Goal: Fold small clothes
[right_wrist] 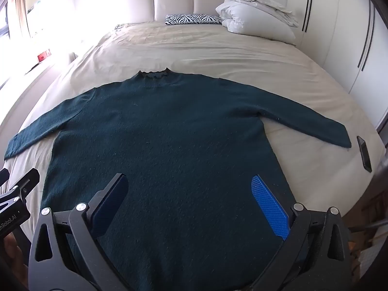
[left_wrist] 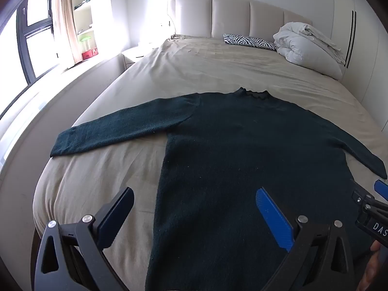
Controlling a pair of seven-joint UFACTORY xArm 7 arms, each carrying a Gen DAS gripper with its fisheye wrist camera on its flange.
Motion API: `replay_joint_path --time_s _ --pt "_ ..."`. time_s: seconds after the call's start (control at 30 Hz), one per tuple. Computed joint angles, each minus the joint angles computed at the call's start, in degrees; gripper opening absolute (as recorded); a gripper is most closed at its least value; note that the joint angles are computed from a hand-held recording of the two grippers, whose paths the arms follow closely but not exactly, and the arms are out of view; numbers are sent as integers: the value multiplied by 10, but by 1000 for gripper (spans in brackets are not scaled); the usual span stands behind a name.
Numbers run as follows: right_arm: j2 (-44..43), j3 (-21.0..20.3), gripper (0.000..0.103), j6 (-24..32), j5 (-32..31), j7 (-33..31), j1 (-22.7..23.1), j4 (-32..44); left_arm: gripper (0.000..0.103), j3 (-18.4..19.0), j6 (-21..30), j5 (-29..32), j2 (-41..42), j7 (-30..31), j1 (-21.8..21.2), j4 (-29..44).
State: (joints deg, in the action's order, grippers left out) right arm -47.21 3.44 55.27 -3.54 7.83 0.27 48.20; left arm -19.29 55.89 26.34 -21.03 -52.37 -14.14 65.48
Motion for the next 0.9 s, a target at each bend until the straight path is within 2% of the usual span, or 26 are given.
replay_joint_path --time_s 0.9 --pt "-19 8 103 1 -3 7 8 -18 103 1 -4 -4 -1 0 0 -2"
